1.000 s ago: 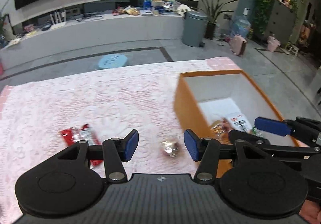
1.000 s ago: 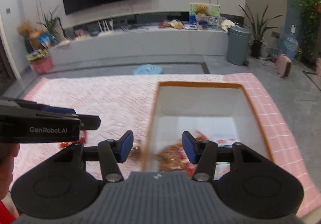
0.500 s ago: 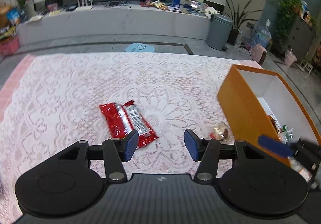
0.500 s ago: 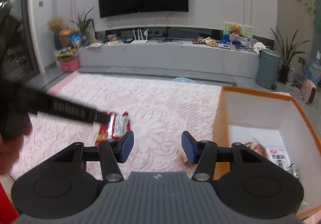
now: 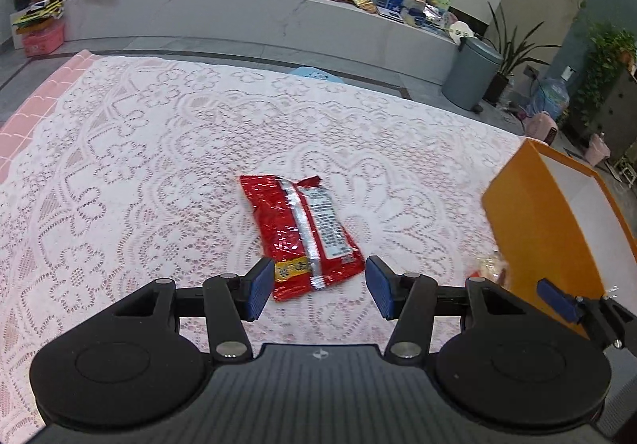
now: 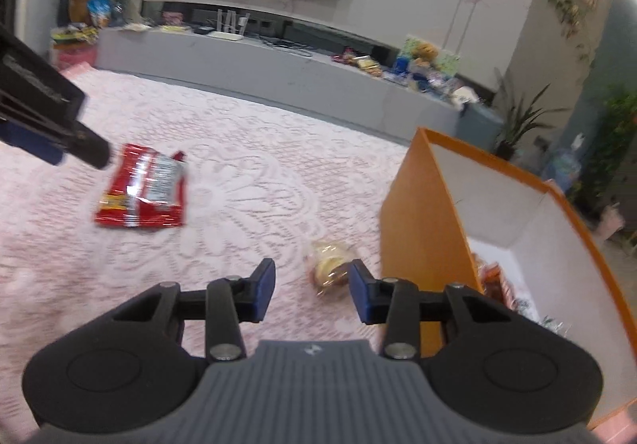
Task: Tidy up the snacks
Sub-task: 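Move both tools back toward the red bag and wrapped bun, then grasp the red snack bag with left tool while right tool grasps wrapped bun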
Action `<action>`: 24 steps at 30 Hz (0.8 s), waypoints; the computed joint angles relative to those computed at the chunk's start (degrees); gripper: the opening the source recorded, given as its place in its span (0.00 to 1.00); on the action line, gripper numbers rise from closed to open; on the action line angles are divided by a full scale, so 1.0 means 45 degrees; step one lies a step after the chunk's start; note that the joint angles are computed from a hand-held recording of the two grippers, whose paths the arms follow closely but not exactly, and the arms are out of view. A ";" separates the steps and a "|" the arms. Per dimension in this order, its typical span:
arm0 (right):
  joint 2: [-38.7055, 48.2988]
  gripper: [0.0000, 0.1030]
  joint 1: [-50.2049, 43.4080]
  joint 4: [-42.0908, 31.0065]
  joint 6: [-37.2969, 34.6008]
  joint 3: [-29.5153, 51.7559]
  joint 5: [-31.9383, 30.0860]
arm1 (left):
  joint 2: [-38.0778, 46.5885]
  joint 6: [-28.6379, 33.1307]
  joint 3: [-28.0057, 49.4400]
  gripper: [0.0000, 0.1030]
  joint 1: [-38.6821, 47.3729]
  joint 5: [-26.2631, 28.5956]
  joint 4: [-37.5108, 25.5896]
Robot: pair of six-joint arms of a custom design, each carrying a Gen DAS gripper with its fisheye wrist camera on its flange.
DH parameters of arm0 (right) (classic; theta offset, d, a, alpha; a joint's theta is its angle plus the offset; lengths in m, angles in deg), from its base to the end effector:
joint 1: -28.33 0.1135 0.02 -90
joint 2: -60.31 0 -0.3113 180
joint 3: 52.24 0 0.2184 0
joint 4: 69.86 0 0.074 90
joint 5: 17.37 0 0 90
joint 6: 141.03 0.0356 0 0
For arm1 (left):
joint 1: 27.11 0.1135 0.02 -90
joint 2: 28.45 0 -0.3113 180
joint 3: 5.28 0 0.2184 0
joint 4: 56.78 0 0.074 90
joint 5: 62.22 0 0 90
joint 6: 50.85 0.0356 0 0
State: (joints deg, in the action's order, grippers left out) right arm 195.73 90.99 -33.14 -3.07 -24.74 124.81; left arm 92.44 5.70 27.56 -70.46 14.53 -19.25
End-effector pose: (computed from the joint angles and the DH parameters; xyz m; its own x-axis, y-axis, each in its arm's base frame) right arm 0.1193 0.1696 0.0335 -0.6088 -0.1860 -0.7712 0.0364 0.9645 -0.2614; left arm 0.1920 -0.1700 0.0785 -0.7782 -0.0032 -0.6280 0.1597 0.9661 -0.2029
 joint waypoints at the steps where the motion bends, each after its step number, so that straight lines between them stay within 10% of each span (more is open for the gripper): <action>1: 0.0153 0.38 -0.0224 -0.0183 -0.0267 0.0261 0.0035 | 0.0116 0.0080 0.0035 0.60 0.0020 -0.0116 0.0030; 12: 0.1080 0.46 -0.2367 0.0624 -0.2396 0.1279 -0.0568 | 0.0132 0.0366 0.1226 0.65 0.1601 0.1399 -0.1122; 24: 0.2075 0.41 -0.3339 0.2039 -0.3052 0.1430 -0.1536 | 0.1613 0.0421 0.3220 0.73 0.0845 0.0207 -0.2685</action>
State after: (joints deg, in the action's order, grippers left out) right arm 205.07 75.96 -23.97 -16.81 -18.30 117.90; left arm 99.69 7.60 42.05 -66.66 15.46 -31.33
